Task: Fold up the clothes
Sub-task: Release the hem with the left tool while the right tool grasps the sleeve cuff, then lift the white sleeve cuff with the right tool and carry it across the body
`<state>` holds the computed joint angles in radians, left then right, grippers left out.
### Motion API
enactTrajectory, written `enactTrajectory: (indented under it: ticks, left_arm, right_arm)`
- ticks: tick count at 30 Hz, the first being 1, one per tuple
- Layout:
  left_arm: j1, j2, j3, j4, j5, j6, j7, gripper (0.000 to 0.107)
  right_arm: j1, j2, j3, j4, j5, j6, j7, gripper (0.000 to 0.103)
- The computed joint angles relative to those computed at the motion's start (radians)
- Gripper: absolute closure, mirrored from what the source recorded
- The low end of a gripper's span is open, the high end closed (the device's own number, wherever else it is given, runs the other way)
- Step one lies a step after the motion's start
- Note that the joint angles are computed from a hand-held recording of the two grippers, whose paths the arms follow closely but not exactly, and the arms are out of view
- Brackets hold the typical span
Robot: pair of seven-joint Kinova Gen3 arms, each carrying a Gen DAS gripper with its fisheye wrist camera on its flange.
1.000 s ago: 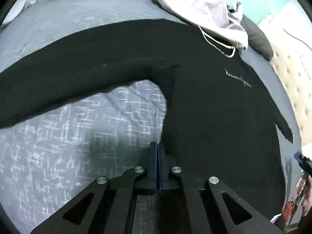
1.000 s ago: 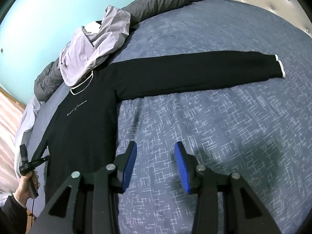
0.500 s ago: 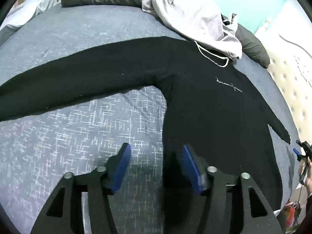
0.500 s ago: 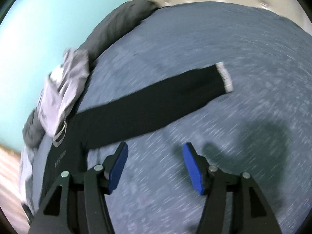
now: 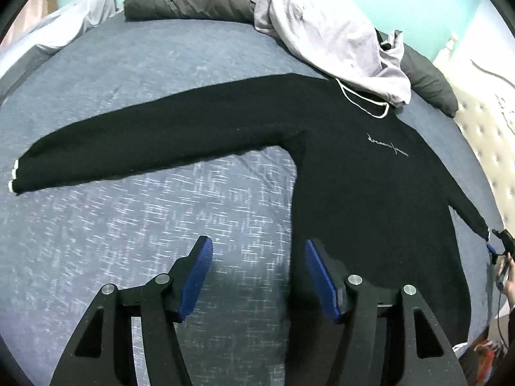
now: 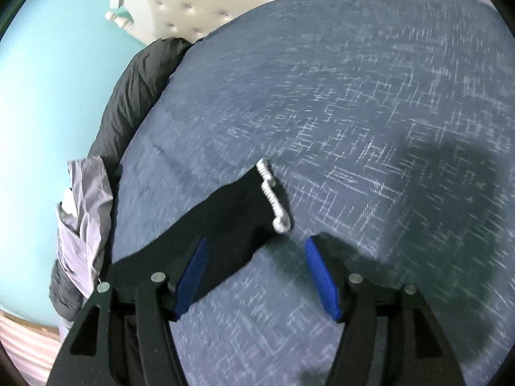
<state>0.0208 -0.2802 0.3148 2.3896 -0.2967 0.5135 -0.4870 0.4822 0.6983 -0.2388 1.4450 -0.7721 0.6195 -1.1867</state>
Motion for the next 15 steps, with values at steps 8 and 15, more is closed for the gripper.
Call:
enactTrajectory:
  ticks: [8, 15]
  left_arm:
    - [-0.003, -0.004, 0.018, -0.016, -0.019, 0.042, 0.017, 0.044]
    - [0.013, -0.019, 0.025, -0.026, -0.027, 0.052, 0.021, 0.044]
  right_arm:
    - [-0.010, 0.044, -0.027, -0.046, 0.008, -0.021, 0.054, 0.057]
    - [-0.008, 0.023, -0.052, -0.020, 0.025, -0.057, 0.111, 0.093]
